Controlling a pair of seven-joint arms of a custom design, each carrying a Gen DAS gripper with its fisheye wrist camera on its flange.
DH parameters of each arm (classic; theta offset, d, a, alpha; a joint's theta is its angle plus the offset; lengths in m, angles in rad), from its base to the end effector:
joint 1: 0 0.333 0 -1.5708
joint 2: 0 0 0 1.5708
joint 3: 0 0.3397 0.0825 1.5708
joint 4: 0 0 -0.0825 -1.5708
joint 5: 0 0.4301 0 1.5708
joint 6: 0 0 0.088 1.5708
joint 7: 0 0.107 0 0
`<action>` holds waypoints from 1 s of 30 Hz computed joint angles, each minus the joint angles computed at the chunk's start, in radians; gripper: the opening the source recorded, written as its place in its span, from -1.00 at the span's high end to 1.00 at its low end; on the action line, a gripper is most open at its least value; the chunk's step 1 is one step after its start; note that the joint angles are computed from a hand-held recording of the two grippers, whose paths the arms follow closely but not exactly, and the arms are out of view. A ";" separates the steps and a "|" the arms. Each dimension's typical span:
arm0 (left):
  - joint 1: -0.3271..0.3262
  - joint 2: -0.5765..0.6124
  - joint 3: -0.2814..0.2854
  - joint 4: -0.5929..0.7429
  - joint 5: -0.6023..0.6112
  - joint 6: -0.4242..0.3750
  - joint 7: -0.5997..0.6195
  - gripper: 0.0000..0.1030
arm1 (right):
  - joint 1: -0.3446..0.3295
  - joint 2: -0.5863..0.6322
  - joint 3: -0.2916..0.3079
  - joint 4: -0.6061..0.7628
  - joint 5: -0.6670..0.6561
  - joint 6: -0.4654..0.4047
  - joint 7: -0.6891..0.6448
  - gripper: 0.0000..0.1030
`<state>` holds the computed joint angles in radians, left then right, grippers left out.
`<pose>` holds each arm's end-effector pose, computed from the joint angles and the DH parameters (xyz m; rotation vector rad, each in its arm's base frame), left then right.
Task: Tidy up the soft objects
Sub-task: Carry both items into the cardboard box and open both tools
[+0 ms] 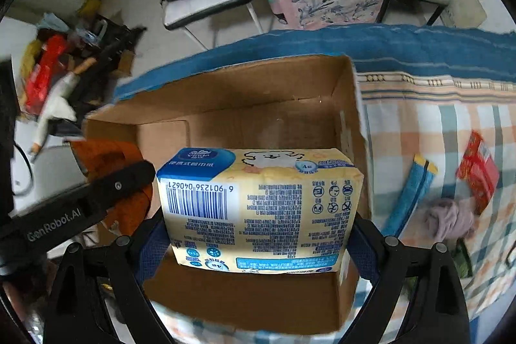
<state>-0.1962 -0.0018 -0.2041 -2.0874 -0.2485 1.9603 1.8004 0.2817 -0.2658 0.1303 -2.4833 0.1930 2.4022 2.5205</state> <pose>0.5203 -0.2377 0.4175 1.4486 -2.5005 0.0704 0.4482 0.1974 0.3991 -1.2819 2.6505 0.1306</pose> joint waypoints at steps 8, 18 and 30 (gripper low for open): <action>-0.016 0.173 -0.039 0.113 0.046 0.013 -0.003 0.32 | -0.017 0.119 -0.019 0.067 -0.054 -0.014 -0.009 -0.86; -0.045 0.214 -0.041 0.166 0.130 0.049 -0.065 -0.25 | -0.016 0.159 -0.031 0.106 -0.120 -0.053 0.012 -1.00; -0.012 0.082 -0.042 0.060 0.118 0.164 -0.041 -0.91 | 0.011 0.080 0.008 0.115 -0.238 -0.159 0.090 -1.00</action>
